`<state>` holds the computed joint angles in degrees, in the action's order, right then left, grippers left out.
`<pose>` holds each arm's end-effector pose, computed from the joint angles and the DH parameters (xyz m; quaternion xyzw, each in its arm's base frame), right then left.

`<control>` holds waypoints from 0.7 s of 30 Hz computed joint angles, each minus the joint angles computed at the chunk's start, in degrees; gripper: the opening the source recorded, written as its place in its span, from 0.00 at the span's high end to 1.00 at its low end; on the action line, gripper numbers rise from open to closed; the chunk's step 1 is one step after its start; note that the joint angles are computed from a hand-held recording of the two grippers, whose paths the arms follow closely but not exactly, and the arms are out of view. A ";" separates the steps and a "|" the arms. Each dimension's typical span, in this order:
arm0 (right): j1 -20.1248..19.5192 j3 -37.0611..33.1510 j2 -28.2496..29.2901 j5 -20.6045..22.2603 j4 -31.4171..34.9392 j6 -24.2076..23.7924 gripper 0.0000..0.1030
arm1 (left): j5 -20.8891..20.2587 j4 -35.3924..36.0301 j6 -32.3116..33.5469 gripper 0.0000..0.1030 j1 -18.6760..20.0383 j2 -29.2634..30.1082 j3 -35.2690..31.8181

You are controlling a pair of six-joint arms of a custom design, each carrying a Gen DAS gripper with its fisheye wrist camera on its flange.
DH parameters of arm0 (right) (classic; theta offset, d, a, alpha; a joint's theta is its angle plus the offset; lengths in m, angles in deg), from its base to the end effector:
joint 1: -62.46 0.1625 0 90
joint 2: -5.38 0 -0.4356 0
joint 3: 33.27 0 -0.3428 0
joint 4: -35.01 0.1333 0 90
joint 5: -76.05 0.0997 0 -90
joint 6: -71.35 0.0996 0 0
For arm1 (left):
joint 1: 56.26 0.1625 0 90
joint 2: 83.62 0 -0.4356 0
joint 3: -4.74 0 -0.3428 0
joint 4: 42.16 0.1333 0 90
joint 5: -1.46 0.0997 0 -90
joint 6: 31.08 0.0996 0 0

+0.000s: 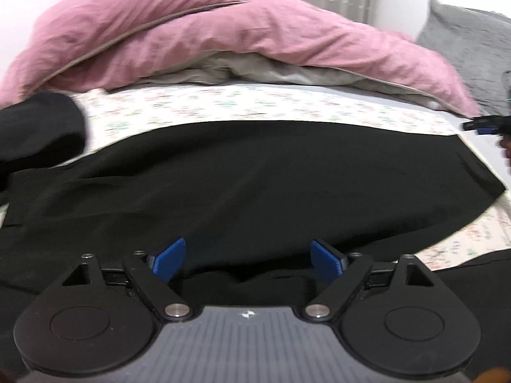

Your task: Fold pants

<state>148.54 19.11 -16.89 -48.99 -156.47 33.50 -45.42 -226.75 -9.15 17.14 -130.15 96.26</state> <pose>0.0206 -0.8121 0.2240 0.0580 -0.7921 0.4326 0.4268 0.0038 -0.6920 0.2651 0.1330 0.8478 -0.3742 0.3514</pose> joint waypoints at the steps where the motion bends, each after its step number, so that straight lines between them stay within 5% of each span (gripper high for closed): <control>1: 0.93 1.33 -0.57 0.16 0.76 0.67 0.41 | 1.32 -0.14 -0.29 0.00 -0.01 -0.65 0.58; 6: 5.61 5.87 -2.03 0.61 3.38 3.27 0.25 | 4.69 -2.12 0.10 0.00 0.56 -3.48 2.64; 11: 10.09 7.28 -0.63 0.58 4.88 2.33 0.23 | 6.94 -6.67 1.65 0.00 1.80 -3.60 1.50; 17: 14.25 3.80 3.21 2.13 13.51 1.88 0.18 | 2.46 -9.27 1.24 0.00 5.22 -4.15 0.63; 21: 16.58 -4.42 9.04 2.07 20.35 -2.91 0.17 | -0.58 -11.87 1.92 0.00 7.42 -4.15 0.41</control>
<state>165.12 14.69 -7.84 -46.91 -136.12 30.59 -46.00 -238.62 -7.23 24.56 -134.30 96.67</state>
